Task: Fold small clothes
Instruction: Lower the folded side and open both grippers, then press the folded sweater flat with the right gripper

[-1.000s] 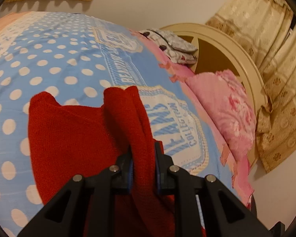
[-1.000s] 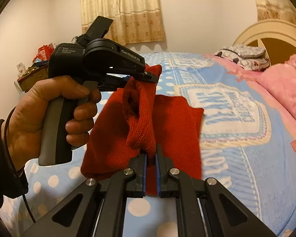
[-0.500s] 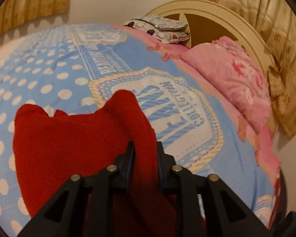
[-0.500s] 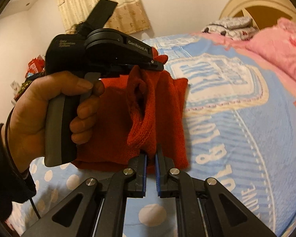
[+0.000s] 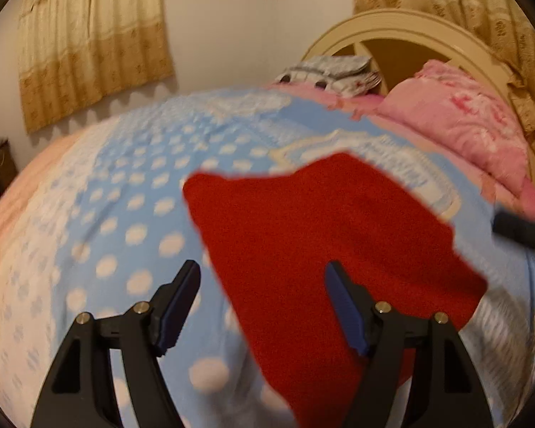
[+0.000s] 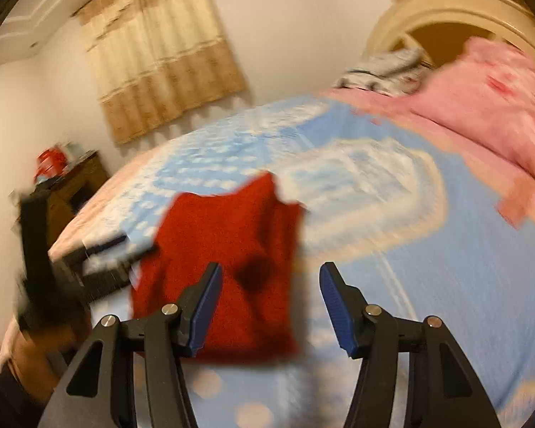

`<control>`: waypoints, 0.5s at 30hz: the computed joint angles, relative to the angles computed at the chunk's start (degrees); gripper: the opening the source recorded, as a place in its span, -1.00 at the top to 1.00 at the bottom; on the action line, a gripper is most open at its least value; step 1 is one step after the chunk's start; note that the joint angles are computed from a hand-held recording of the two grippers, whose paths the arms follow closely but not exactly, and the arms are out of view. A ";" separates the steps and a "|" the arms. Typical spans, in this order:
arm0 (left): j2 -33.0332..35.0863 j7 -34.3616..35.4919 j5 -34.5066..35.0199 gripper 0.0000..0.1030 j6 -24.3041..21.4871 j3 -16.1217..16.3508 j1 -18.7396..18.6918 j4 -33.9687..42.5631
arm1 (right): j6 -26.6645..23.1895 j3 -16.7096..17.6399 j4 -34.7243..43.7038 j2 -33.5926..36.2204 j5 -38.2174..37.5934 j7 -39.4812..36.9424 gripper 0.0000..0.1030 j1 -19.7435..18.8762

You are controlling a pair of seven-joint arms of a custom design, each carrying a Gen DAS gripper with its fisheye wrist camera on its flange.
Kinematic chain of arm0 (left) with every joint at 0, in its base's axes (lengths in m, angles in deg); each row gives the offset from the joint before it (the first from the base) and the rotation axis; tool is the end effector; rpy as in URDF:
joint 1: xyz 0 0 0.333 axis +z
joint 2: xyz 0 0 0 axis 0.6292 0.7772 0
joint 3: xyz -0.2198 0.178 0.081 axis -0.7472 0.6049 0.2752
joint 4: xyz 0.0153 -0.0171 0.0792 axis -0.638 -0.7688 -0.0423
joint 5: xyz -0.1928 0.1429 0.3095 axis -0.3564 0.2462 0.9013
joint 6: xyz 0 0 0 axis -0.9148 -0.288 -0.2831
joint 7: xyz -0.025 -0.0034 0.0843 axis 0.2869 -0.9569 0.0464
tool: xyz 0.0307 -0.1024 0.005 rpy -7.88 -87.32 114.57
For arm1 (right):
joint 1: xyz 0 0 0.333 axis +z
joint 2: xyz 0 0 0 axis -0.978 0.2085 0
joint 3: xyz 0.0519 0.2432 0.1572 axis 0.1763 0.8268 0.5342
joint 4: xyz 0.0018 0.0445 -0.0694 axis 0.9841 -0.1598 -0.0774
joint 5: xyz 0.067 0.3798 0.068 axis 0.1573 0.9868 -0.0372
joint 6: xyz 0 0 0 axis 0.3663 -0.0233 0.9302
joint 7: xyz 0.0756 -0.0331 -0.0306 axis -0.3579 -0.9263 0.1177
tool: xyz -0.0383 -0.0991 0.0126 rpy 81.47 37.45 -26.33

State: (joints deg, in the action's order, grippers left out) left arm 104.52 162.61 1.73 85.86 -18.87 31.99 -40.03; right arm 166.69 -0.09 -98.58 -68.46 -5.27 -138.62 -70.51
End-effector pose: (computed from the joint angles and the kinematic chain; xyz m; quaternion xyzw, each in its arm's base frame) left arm 0.6711 -0.2784 0.4153 -0.3035 0.8552 -0.3961 0.1401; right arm 0.4918 0.1428 0.4346 -0.3942 0.7870 -0.3413 0.3298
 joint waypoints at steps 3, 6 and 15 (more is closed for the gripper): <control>0.48 -0.51 -0.32 -0.45 -0.16 -0.13 0.10 -0.65 | 4.94 -1.94 8.73 7.63 5.76 -13.68 -0.12 0.12; 0.42 0.51 -2.27 -0.49 0.84 -1.42 0.98 -1.43 | -1.47 -3.35 15.88 15.43 24.49 -32.70 0.34 1.31; -0.35 4.77 -7.65 -0.84 0.24 -2.33 1.92 -3.26 | 0.36 -6.03 7.97 12.37 23.85 -27.48 0.63 2.36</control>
